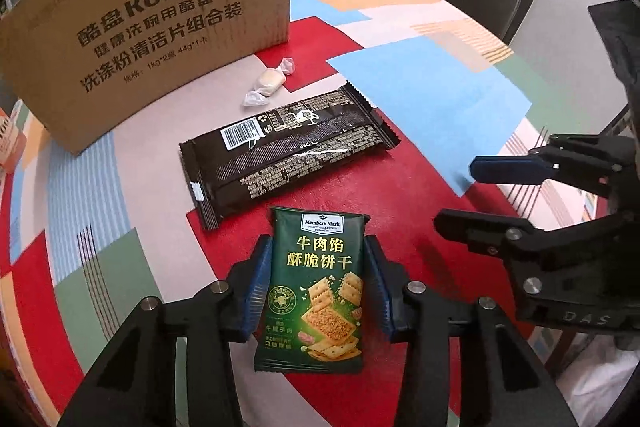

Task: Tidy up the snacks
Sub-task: 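Lift the green cracker bag with the left gripper toward the box, then grasp the white wrapped candy with the right gripper while the left gripper holds the cracker bag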

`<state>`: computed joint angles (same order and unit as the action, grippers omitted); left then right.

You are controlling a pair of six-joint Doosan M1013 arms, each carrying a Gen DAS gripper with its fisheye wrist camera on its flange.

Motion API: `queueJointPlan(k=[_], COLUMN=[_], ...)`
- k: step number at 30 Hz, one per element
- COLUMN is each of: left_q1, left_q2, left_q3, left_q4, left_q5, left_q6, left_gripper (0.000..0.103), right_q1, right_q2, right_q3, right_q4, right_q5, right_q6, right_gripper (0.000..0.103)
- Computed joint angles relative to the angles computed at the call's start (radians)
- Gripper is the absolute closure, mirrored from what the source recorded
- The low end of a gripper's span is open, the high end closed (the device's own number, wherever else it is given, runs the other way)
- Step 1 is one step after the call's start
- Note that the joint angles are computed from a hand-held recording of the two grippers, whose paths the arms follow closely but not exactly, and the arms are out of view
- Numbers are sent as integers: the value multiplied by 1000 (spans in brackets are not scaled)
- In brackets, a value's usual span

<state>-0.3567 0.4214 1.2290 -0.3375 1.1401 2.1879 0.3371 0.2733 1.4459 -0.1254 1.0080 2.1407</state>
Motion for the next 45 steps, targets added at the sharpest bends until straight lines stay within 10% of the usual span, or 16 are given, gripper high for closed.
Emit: queueJointPlan(k=[24, 45], left_q1=[41, 52], left_q2=[27, 102], left_q3=[-115, -204], left_q4=[48, 75], left_q5=[-116, -98], left_q6=[-267, -354], left_gripper=[59, 59], right_q1=[-32, -46], right_q2=[83, 199], right_q3=[-139, -244], right_q4=[-5, 10], right_q5=[-150, -88], right_q6=[-69, -21], right_gripper=[52, 61])
